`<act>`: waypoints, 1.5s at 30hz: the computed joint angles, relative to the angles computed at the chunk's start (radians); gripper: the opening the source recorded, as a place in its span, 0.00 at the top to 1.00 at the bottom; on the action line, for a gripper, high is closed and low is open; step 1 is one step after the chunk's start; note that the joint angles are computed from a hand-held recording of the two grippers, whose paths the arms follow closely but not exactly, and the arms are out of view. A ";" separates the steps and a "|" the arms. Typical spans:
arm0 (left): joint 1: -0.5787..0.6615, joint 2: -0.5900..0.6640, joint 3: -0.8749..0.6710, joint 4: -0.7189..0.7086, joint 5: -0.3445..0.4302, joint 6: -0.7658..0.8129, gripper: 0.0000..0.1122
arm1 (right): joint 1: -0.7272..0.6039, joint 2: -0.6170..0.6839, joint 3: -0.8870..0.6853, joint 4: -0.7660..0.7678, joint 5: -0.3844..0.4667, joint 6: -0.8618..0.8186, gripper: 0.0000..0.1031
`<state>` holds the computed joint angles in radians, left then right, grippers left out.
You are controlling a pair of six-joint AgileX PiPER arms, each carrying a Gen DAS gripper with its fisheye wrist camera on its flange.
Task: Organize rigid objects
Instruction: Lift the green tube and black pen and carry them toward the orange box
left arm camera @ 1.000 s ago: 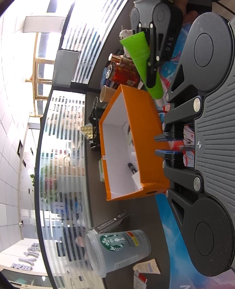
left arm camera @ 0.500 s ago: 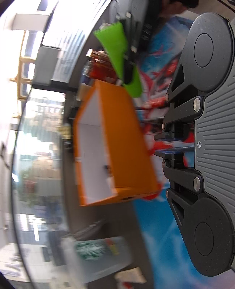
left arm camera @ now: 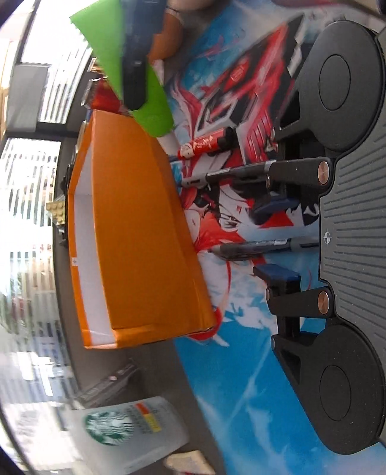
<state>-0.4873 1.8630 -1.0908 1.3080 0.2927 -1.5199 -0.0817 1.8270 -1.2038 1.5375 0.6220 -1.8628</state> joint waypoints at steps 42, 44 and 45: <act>-0.033 -0.181 -0.142 -0.055 0.075 0.167 0.94 | 0.018 -0.087 -0.084 0.016 0.034 0.011 0.89; -0.027 -0.175 -0.161 -0.077 0.072 0.196 0.94 | 0.024 -0.078 -0.106 0.010 0.030 0.022 0.89; -0.023 -0.170 -0.173 -0.091 0.071 0.213 0.94 | 0.026 -0.073 -0.119 0.004 0.028 0.030 0.89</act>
